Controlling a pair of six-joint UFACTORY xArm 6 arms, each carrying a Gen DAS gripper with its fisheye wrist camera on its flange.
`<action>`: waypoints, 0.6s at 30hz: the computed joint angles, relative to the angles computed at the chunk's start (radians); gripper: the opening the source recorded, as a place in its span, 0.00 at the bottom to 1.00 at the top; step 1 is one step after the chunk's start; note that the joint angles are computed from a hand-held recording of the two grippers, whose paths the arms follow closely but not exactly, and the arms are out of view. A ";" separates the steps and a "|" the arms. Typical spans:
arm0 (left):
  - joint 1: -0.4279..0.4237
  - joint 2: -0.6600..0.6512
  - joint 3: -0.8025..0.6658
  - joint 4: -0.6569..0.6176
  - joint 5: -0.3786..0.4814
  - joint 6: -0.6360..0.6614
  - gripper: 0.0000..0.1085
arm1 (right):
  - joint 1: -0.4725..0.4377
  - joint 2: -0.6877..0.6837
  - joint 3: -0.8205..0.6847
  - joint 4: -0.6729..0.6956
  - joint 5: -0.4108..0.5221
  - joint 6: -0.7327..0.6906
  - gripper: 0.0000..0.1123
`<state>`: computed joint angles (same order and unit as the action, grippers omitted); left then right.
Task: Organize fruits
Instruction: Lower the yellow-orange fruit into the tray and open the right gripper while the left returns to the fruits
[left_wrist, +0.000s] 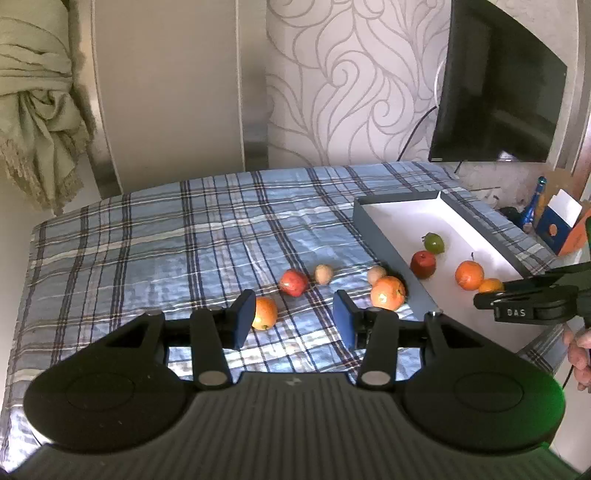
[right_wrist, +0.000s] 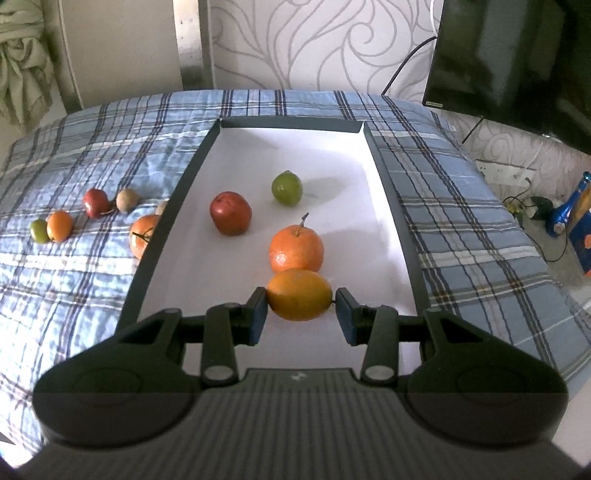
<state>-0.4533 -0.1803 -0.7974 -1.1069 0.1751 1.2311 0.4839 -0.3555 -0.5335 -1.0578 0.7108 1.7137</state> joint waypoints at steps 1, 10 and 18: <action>-0.002 0.003 0.001 0.017 -0.007 -0.020 0.48 | -0.002 -0.002 0.002 0.002 0.000 0.000 0.39; 0.016 0.010 0.019 0.227 -0.026 -0.217 0.48 | 0.009 -0.027 0.040 -0.029 -0.021 0.089 0.39; 0.025 0.018 0.022 0.252 -0.057 -0.266 0.48 | 0.013 -0.031 0.036 -0.006 0.007 0.050 0.39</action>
